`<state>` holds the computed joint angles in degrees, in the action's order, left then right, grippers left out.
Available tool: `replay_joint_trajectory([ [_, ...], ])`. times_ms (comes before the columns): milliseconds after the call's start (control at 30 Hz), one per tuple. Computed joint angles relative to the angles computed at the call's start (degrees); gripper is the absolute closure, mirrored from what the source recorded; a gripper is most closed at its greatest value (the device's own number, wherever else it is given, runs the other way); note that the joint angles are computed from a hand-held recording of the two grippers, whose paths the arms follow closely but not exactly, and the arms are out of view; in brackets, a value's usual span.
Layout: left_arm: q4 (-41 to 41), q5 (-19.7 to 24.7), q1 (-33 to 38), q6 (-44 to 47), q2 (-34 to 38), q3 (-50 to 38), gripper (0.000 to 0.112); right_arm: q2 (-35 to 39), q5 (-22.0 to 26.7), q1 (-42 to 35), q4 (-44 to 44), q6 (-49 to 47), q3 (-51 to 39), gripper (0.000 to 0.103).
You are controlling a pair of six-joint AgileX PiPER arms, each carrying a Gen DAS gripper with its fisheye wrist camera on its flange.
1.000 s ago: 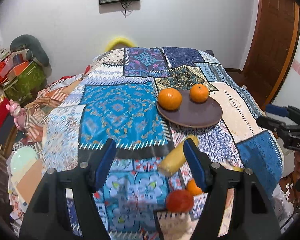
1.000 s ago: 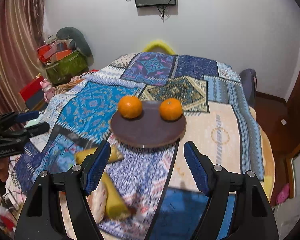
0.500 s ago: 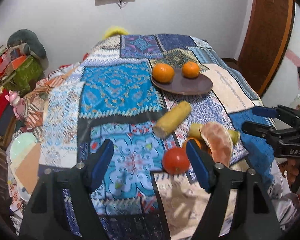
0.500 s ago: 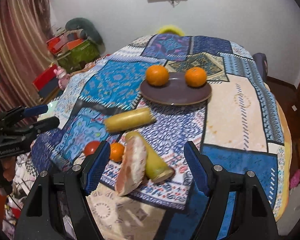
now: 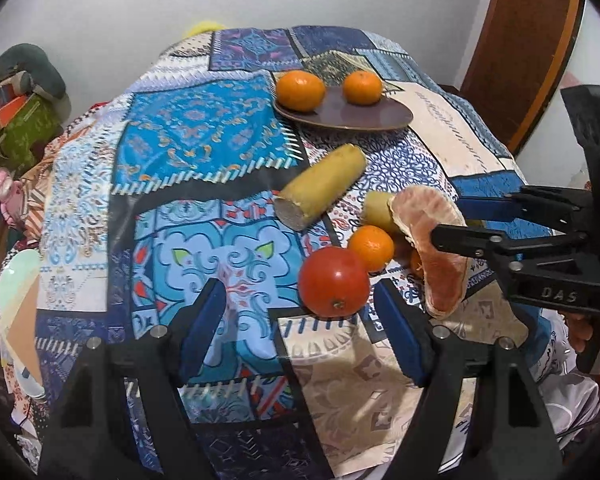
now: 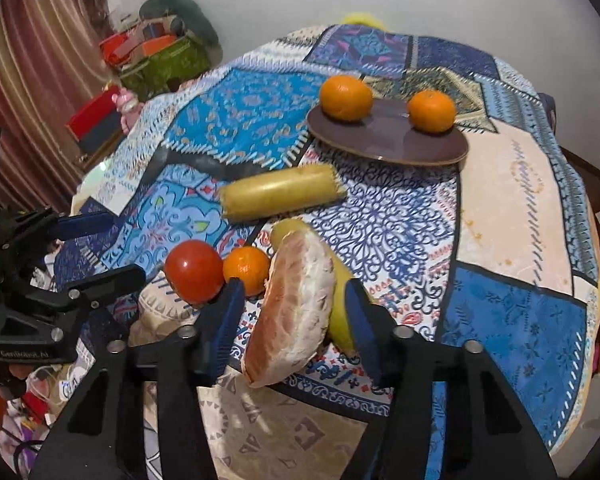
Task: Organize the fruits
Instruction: 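Grasp the red tomato with the left tool while the right tool grasps the pomelo segment, then carry the tomato and pomelo segment onto the plate and release both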
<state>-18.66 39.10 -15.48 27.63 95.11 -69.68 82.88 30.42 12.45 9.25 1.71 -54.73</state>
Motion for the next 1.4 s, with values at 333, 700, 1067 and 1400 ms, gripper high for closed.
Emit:
replay_joint_trajectory([
  [333,-1.22,0.50,-0.73,0.03,3.83,-2.20,0.043,1.66,-0.73,-0.47,5.39,-5.30,-0.78,0.067],
  [700,-3.01,1.79,-1.66,1.28,7.82,-4.48,0.057,0.51,1.50,-1.18,9.75,-10.68,1.15,0.067],
  [1067,-3.01,0.76,-1.78,1.05,6.49,-3.10,0.065,2.50,0.35,-0.51,10.87,-10.55,1.81,0.064],
  [1400,-1.70,-0.16,-0.85,-0.18,4.85,-1.86,0.065,3.05,-0.90,-0.24,11.23,-9.74,0.90,0.074],
])
